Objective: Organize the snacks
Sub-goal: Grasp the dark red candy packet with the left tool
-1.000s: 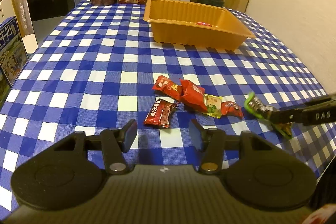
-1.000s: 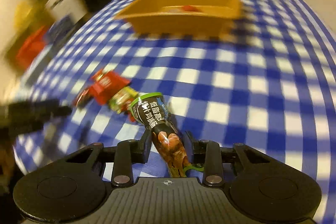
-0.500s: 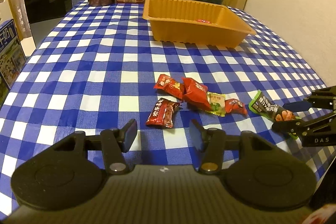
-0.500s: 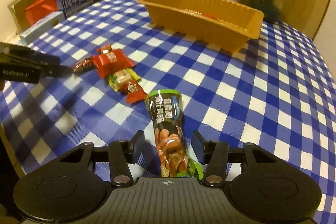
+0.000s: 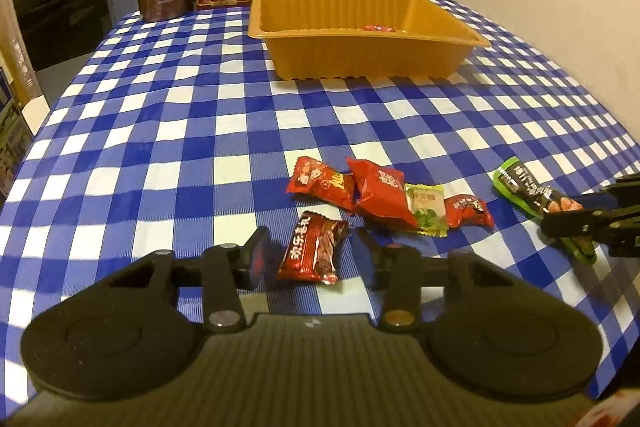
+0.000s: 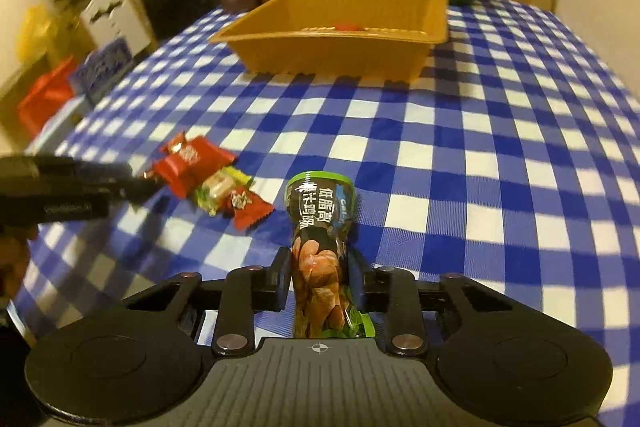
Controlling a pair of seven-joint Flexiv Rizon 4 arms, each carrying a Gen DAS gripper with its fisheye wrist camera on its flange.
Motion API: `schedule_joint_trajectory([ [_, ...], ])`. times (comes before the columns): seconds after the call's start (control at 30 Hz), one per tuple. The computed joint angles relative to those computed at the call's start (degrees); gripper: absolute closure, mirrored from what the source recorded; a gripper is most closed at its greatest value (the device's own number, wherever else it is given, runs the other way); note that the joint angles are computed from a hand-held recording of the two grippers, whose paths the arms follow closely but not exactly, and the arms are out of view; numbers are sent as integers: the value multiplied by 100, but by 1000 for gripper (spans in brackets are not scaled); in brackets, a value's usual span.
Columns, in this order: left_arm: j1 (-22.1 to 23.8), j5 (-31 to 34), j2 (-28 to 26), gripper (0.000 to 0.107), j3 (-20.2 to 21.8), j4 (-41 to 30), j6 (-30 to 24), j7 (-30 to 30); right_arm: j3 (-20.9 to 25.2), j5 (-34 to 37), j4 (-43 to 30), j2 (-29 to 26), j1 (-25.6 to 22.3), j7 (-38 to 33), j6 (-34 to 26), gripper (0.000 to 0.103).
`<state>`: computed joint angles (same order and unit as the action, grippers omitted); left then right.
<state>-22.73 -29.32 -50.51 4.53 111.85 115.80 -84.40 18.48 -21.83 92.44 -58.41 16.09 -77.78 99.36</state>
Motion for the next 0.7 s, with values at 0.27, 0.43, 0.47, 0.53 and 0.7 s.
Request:
schedule_joint_trajectory([
  [0.27, 205, 260, -19, 83, -57, -105, -200, 29, -274, 359, 132, 69, 234, 547, 386, 73],
  [0.43, 173, 276, 46, 85, -68, -33, -238, -83, -493, 398, 213, 124, 409, 789, 512, 73],
  [0.47, 124, 240, 55, 85, -40, -16, -240, -117, -527, 407, 234, 134, 436, 831, 542, 73],
  [0.53, -1, 144, 77, 85, 38, 36, -226, -184, -579, 420, 240, 141, 497, 920, 576, 73],
  [0.7, -159, 37, 207, 85, 103, 163, -186, -265, -550, 330, 319, 195, 463, 1036, 667, 73],
])
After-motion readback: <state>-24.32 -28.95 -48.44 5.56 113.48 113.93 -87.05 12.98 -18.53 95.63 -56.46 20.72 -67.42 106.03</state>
